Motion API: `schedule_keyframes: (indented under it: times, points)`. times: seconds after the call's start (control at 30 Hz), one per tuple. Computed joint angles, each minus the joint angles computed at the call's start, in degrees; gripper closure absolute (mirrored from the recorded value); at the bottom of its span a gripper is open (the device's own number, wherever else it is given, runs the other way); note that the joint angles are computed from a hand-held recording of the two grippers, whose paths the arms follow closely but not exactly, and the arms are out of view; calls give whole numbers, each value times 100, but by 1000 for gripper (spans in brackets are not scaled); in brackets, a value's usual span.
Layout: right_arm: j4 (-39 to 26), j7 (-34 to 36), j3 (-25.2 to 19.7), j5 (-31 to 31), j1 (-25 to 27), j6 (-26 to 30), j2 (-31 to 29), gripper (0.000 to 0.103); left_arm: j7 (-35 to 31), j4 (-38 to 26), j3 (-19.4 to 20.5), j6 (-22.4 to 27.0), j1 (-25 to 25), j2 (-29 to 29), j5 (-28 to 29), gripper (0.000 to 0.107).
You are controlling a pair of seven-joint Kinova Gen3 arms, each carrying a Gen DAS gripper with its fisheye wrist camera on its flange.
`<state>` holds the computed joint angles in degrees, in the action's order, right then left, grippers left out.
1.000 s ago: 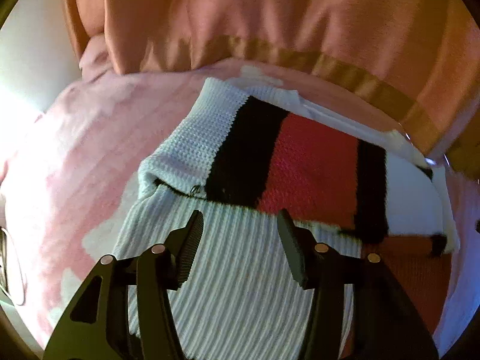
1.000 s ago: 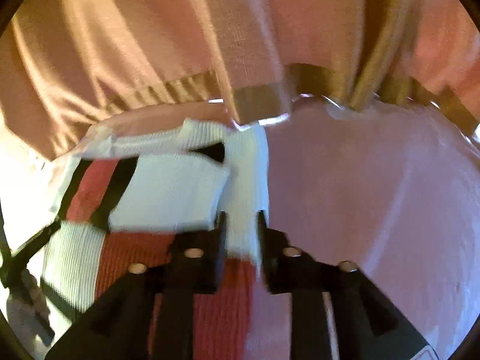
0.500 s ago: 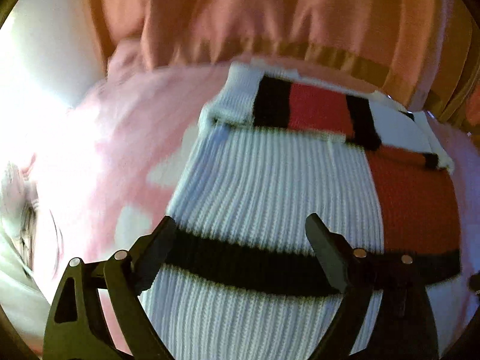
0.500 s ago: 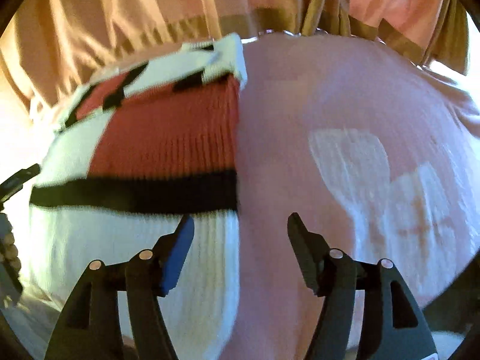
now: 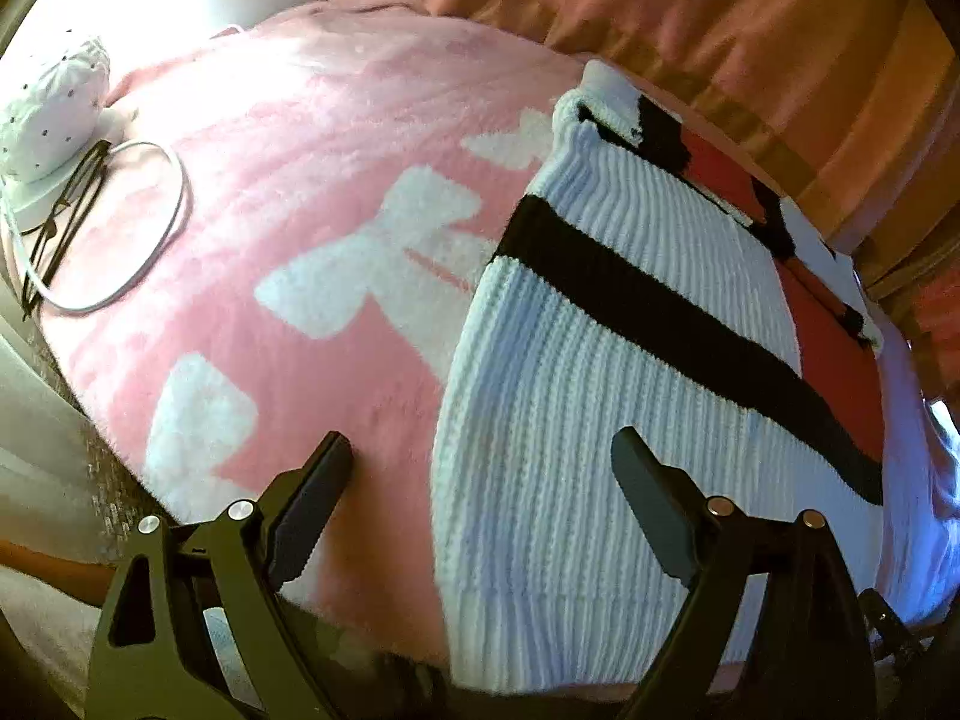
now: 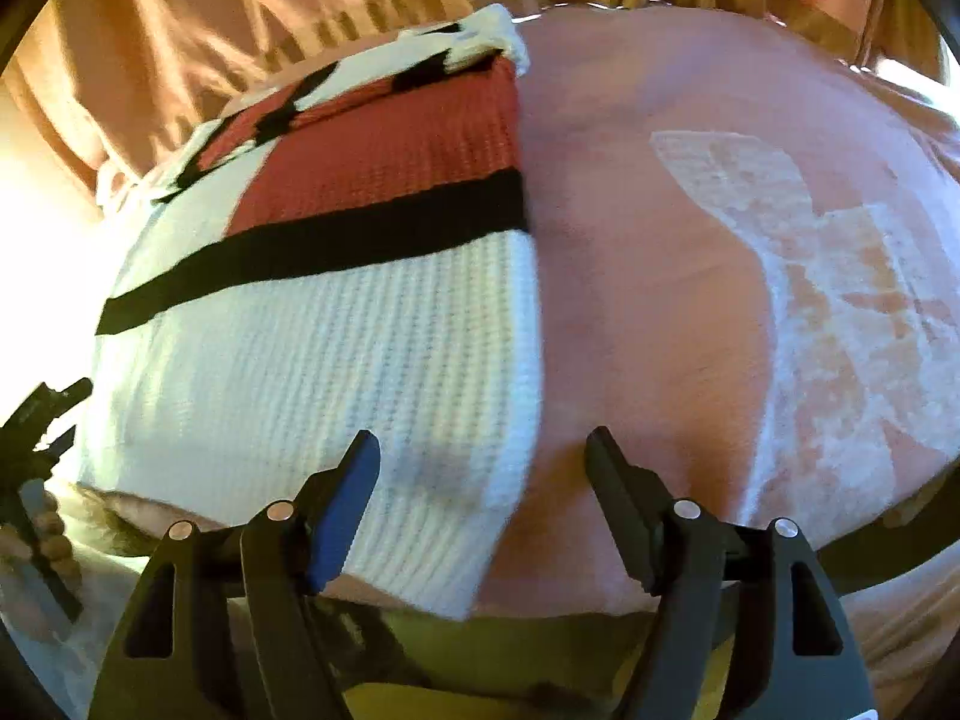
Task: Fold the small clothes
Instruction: 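Grasp the hem with both grippers and lift it toward the collar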
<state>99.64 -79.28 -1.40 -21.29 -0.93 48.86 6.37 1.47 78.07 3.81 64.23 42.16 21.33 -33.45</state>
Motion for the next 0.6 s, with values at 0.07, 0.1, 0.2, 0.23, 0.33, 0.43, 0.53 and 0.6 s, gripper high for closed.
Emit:
schedule_keyframes:
  times: [0.07,0.1,0.2,0.23,0.33,0.43,0.53,0.6]
  points:
    - [86,189,-32,-243,44,-25,-40,33,151,200,76,-252,-32,-105,-72,22]
    - [103,269,-45,-304,40,-30,-53,33,123,224,18,-301,13,-122,-46,22]
    - [130,540,-77,-517,30,-38,-58,34,67,403,82,-637,-35,-223,-41,29]
    - [148,594,-80,-557,21,-73,-61,40,-8,473,118,-832,-86,-264,3,41]
    - [112,834,-59,-869,96,-22,45,85,-396,543,162,-1183,-257,-293,266,84]
    - [67,989,-38,-1302,275,120,180,90,-324,774,172,-1589,-423,-419,463,92]
    - [164,1281,-69,-1722,479,137,45,92,-318,684,116,-1462,-264,-456,346,95]
    - [254,1486,11,-1818,484,38,-205,92,-250,591,127,-1263,-102,-500,151,95]
